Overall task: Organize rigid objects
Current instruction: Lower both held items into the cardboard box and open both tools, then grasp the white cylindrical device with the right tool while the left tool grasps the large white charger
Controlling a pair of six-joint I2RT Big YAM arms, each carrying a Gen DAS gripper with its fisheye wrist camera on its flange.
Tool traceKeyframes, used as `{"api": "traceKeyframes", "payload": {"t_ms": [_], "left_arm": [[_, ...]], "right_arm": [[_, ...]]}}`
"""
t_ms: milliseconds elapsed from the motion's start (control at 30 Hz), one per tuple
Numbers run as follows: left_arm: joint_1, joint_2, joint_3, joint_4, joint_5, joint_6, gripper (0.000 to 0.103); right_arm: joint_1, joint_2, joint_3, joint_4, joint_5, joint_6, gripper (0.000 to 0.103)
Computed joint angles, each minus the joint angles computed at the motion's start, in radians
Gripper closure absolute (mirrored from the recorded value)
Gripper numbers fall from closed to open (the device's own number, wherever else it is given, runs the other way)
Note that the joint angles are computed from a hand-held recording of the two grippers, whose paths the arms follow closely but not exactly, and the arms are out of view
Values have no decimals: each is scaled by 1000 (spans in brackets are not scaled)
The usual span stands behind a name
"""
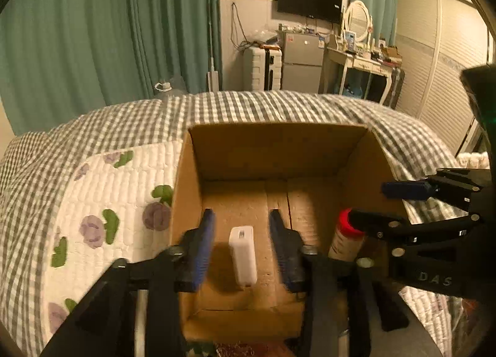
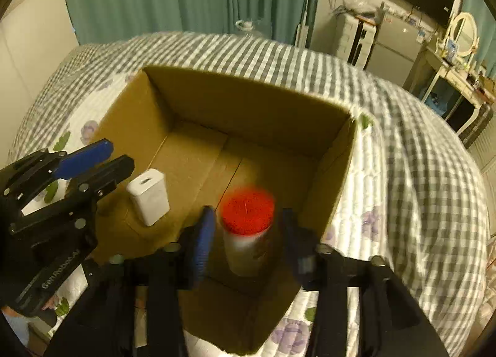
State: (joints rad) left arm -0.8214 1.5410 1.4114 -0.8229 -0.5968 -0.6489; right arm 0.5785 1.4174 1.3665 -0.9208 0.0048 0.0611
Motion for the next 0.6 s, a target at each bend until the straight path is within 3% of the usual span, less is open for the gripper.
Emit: {"api": "traceKeyframes", "payload": {"t_ms": [133,200,300,467,600], "left_arm": [[-27,-41,21,-70,-47,-24,47],[-48,-66,29,-104,-78,-34,25],[-94,-112,36,-148,-157,-65,6],[-164,-176,44,-227,-209,-138,0],[-223,-208,50,-311,-245,-195,0]], "right_arm": [[5,-59,2,-16,42,2,45],[7,-97,5,-39,58,6,43],[21,-162,9,-66,105,6,30],[82,-278,11,-112,201,19,12],[170,-359,7,-157,280,61,8]]}}
